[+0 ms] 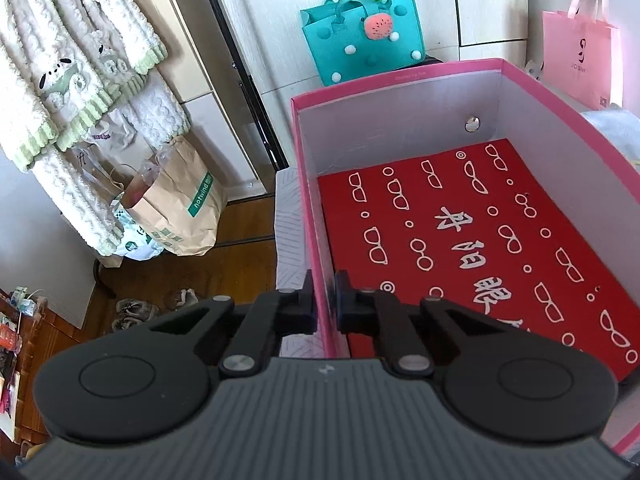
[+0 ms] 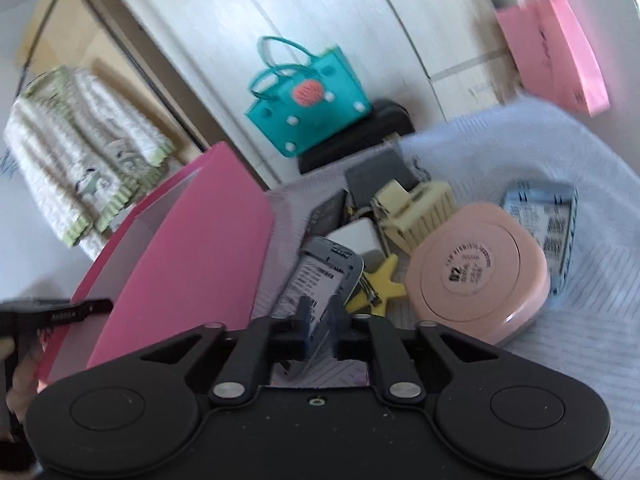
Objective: Organize rigid objects
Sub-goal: 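Reach the right gripper to the grey barcode device and grasp it, then carry the grey device with the right gripper into the pink box and release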
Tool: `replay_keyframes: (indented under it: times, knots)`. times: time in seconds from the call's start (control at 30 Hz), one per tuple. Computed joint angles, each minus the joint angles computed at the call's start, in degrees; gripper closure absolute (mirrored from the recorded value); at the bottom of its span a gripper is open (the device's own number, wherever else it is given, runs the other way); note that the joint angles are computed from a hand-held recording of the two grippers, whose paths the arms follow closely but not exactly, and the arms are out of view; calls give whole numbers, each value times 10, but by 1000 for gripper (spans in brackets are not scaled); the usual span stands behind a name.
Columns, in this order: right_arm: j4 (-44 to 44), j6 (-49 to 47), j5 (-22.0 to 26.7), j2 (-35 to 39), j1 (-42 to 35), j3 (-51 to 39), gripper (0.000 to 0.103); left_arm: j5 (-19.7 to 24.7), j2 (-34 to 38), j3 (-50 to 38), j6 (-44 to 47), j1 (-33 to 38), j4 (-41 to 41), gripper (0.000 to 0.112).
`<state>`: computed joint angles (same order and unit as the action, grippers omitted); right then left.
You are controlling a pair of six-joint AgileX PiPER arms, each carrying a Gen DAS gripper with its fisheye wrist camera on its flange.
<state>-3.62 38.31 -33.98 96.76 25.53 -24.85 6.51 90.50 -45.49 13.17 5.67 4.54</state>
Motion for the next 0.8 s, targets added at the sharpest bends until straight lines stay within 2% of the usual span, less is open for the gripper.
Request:
replay_keyframes:
  times: [0.07, 0.1, 0.17, 0.27, 0.43, 0.5, 0.57, 0.67, 0.8]
  knots:
    - [40, -44, 30, -4, 15, -11, 59, 1, 1, -2, 54, 5, -57, 106]
    - [51, -55, 46, -5, 19, -18, 56, 0, 2, -1, 79, 7, -84, 106]
    - [52, -54, 79, 0, 22, -38, 55, -1, 1, 0, 108, 8, -112, 106]
    - [29, -17, 102, 22, 18, -63, 50, -2, 1, 0, 140, 10, -146, 106]
    - [34, -7, 66, 57, 28, -77, 51, -5, 0, 4, 195, 13, -199, 106]
    - [87, -57, 54, 68, 43, -79, 65, -4, 0, 4, 232, 16, -236, 106]
    - [95, -60, 9, 72, 48, -61, 76, -4, 0, 5, 266, 18, -271, 106]
    - [61, -27, -36, 62, 37, -36, 84, -3, 0, 5, 309, 21, -315, 106]
    - [62, -54, -43, 33, 42, -22, 89, 4, 1, 3, 359, 26, -370, 106]
